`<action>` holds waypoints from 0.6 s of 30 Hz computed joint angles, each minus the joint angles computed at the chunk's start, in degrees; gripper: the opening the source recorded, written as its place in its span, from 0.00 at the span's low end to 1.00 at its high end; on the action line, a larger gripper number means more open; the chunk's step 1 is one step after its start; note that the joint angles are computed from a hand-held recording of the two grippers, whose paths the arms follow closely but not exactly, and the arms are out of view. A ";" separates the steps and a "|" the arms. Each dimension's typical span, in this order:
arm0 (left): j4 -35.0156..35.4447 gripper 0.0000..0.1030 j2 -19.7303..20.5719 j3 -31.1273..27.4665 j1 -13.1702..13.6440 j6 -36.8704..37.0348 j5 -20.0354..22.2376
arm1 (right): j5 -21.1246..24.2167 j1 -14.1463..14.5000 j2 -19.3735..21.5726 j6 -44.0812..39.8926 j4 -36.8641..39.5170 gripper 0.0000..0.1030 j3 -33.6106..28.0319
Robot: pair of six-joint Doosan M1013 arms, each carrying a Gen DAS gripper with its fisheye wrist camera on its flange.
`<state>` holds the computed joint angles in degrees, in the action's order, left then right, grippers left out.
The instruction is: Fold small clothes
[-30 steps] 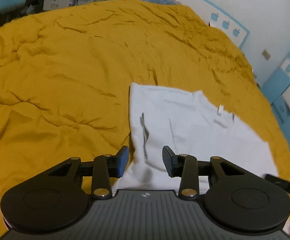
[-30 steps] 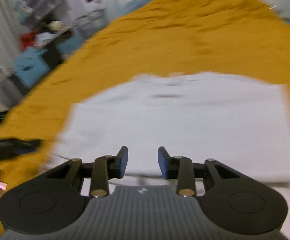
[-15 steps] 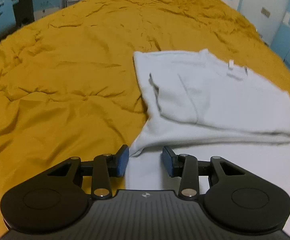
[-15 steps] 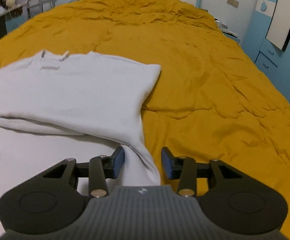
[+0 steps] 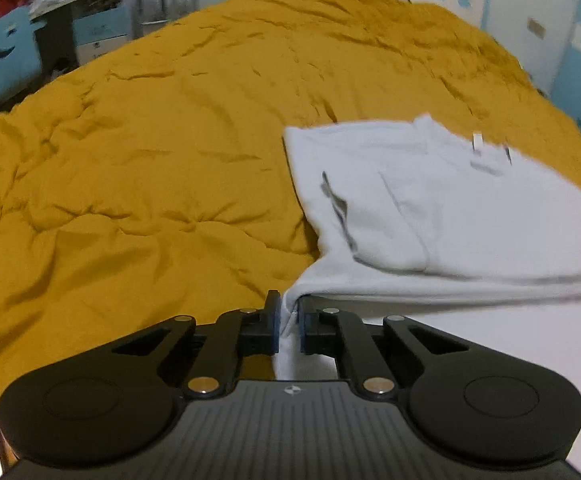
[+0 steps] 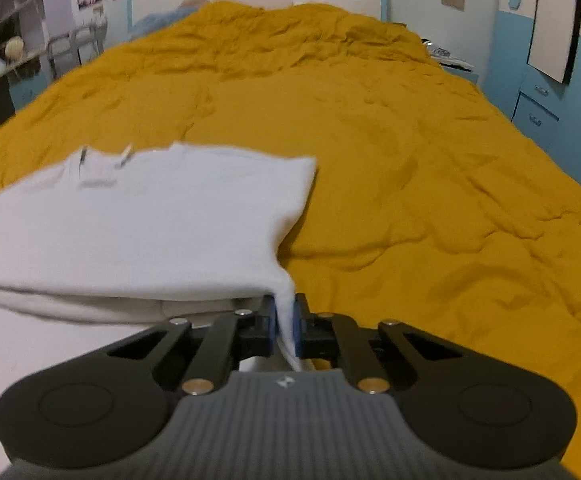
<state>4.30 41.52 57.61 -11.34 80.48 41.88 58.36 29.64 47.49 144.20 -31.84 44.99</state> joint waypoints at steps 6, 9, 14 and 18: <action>4.08 0.09 2.10 -1.52 -0.86 -1.60 2.84 | 3.97 -1.41 2.05 -1.72 7.89 0.00 -1.47; 2.66 0.10 2.58 -2.76 -0.54 0.11 4.33 | 3.75 -1.93 2.05 -1.53 9.97 0.00 -1.56; 0.33 0.17 1.45 -2.94 -0.26 2.49 6.86 | 6.17 -2.63 2.24 -2.70 13.59 0.07 -3.71; -1.77 0.31 -1.47 0.45 -0.25 6.32 6.66 | 4.99 -2.30 -0.64 -3.88 15.16 0.22 -0.05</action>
